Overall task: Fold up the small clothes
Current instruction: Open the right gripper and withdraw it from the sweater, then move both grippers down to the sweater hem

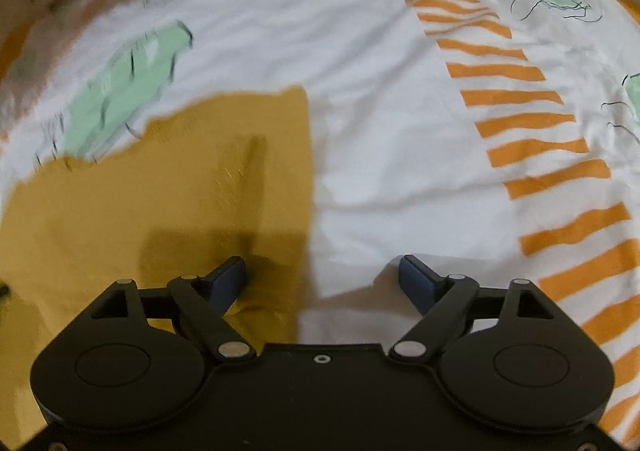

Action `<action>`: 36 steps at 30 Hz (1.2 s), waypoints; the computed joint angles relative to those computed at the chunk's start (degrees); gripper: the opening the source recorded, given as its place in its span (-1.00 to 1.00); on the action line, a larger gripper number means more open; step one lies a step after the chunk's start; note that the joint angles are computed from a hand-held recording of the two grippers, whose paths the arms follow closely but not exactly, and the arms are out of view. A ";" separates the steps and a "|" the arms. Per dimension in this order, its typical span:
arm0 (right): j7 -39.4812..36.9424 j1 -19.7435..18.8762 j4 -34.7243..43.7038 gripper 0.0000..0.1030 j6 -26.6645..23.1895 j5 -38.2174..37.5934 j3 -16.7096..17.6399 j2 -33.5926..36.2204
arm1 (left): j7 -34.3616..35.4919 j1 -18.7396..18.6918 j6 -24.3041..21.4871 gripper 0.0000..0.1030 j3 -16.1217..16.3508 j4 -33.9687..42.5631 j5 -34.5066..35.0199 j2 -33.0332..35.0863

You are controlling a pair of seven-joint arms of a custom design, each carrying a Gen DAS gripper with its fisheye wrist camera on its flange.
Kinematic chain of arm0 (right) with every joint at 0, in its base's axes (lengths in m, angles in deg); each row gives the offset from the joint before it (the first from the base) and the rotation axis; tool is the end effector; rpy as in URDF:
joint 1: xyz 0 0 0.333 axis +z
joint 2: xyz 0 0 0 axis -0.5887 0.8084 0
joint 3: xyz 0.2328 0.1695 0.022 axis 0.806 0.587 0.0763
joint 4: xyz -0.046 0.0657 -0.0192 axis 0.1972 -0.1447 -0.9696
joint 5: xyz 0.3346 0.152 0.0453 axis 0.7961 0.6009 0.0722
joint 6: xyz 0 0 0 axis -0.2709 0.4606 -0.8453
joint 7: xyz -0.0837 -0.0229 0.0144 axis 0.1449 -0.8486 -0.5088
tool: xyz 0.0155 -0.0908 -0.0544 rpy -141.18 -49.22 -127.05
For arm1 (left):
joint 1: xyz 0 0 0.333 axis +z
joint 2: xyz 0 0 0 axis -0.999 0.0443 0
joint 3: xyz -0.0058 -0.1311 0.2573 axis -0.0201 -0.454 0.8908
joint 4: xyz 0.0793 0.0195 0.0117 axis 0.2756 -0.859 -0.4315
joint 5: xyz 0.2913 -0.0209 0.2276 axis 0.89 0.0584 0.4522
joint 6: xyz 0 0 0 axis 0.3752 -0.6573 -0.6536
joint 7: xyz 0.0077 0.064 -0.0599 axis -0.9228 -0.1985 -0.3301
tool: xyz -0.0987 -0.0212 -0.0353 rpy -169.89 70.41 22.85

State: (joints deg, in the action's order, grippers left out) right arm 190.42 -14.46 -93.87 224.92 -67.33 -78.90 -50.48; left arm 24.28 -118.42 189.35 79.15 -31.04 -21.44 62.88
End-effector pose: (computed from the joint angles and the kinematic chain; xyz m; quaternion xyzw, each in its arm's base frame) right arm 0.6452 0.2482 0.3025 -0.6093 0.7410 -0.1626 0.2309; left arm 0.6230 -0.2817 0.3010 -0.6695 0.6459 -0.3362 0.1467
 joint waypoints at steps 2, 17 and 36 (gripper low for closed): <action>-1.01 0.36 0.57 0.88 -2.35 -0.60 -0.09 0.02 | 0.20 -0.71 0.24 0.29 0.77 -0.14 0.62 0.08; 8.10 6.20 -1.67 1.00 2.20 -9.67 -6.43 0.75 | -1.33 -13.00 2.03 0.67 13.33 -1.07 5.90 2.26; 11.99 3.14 -8.88 0.98 7.26 -9.51 -2.56 -5.25 | 7.48 -0.21 1.60 0.40 -1.90 -8.87 2.58 -6.70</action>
State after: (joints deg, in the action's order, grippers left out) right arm 202.41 -11.32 -102.76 232.18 -76.84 -81.46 -55.73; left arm 31.76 -118.63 190.96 77.25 -39.91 -18.86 56.17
